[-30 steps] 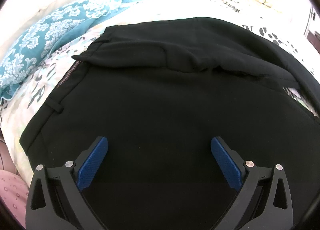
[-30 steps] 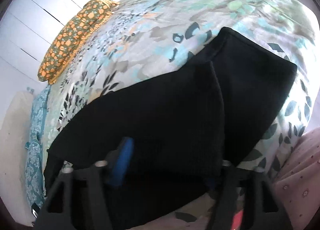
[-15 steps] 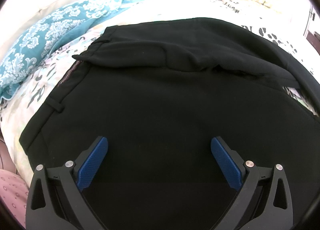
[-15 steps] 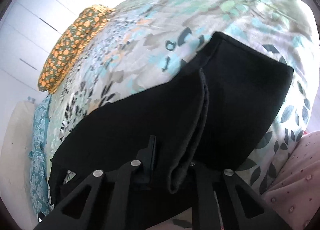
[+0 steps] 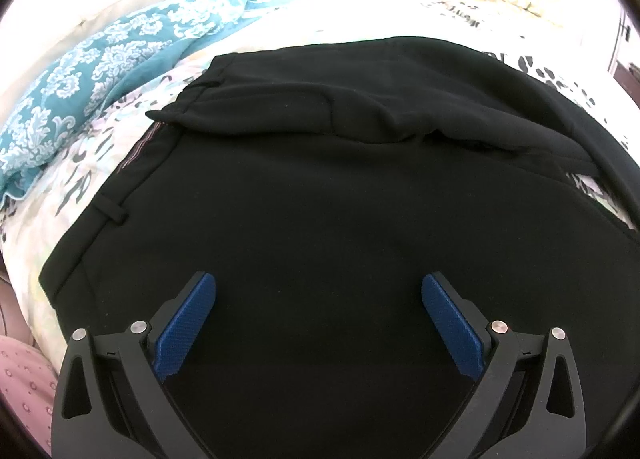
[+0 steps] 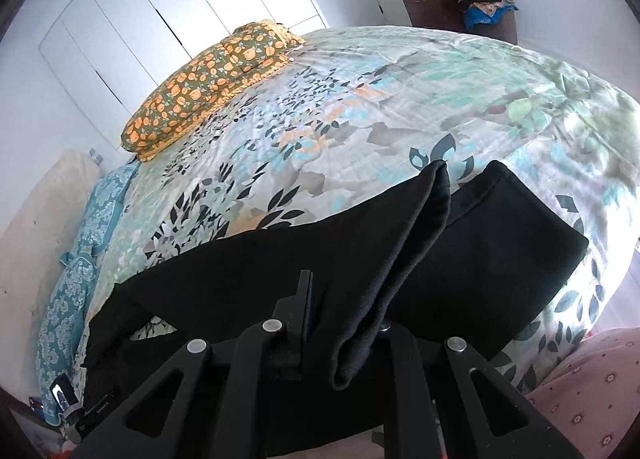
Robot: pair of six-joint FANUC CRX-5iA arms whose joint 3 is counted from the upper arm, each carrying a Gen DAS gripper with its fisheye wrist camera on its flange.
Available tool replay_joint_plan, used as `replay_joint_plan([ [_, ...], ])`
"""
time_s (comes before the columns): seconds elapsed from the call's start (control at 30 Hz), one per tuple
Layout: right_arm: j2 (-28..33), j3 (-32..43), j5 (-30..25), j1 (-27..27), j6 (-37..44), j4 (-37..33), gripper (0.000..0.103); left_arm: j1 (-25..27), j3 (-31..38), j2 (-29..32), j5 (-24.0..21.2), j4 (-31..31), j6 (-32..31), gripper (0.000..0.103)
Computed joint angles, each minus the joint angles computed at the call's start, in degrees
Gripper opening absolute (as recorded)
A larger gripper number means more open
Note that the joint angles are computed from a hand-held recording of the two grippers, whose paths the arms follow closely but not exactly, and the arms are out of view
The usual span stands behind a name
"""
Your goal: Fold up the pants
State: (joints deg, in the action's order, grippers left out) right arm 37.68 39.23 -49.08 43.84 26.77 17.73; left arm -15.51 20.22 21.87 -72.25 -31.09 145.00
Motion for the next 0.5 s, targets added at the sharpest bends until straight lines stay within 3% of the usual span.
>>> replay_joint_plan([
  [0.5,-2.12,-2.74,3.08,0.83,-0.57,3.50,0.013,0.73,0.36,0.07,-0.69,1.51,-0.82,0.103],
])
